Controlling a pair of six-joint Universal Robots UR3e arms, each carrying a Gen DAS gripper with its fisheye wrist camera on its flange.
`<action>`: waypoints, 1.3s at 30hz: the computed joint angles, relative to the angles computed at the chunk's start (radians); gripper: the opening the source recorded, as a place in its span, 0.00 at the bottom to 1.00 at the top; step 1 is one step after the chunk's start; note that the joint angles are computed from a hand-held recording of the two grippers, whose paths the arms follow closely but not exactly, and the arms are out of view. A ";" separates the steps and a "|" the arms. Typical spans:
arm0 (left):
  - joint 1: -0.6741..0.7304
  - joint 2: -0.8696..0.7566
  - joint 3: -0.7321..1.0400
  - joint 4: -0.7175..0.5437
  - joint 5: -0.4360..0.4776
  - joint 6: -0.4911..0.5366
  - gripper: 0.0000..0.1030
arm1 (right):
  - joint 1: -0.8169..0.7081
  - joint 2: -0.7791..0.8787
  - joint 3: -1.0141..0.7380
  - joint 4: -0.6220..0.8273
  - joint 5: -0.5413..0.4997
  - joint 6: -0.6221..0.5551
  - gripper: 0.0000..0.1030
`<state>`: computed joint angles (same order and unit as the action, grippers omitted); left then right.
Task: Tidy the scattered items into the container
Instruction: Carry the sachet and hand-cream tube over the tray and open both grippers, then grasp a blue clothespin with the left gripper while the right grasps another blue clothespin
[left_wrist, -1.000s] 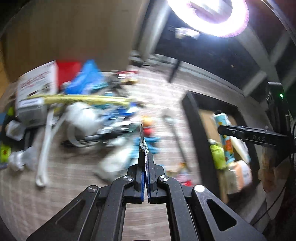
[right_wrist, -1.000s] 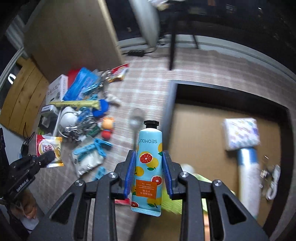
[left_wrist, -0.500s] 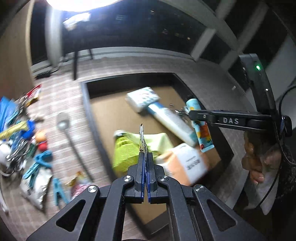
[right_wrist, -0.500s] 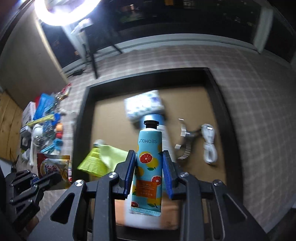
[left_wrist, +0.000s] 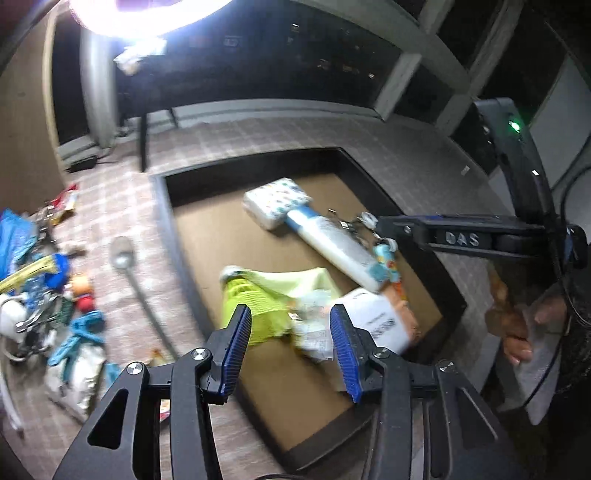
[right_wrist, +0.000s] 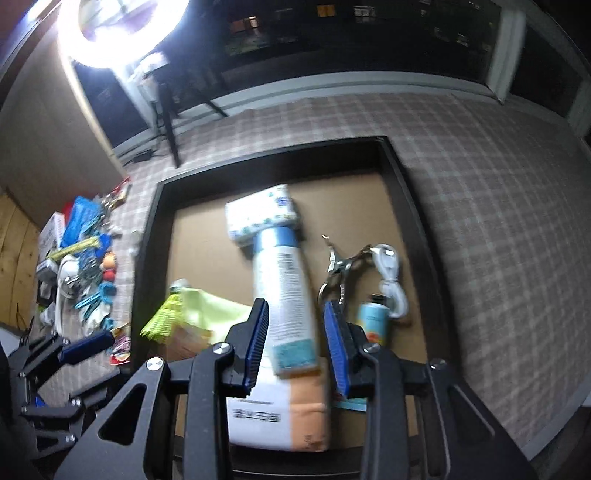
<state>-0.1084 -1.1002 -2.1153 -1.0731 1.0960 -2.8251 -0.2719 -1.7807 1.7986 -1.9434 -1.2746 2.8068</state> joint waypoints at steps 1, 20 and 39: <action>0.045 0.028 -0.012 -0.029 -0.006 0.025 0.40 | 0.023 0.008 -0.010 -0.003 -0.002 0.004 0.30; 0.737 0.238 -0.169 -0.315 0.025 0.462 0.40 | 0.580 0.422 -0.371 -0.055 -0.055 0.032 0.33; 0.612 -0.002 -0.209 -0.020 0.101 0.365 0.40 | 0.729 0.753 -0.671 -0.008 -0.081 0.005 0.33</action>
<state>0.5032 -1.1021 -2.3239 -1.0932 1.1968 -2.4604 0.4574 -1.0273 1.1272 -1.9511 -1.3559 2.8119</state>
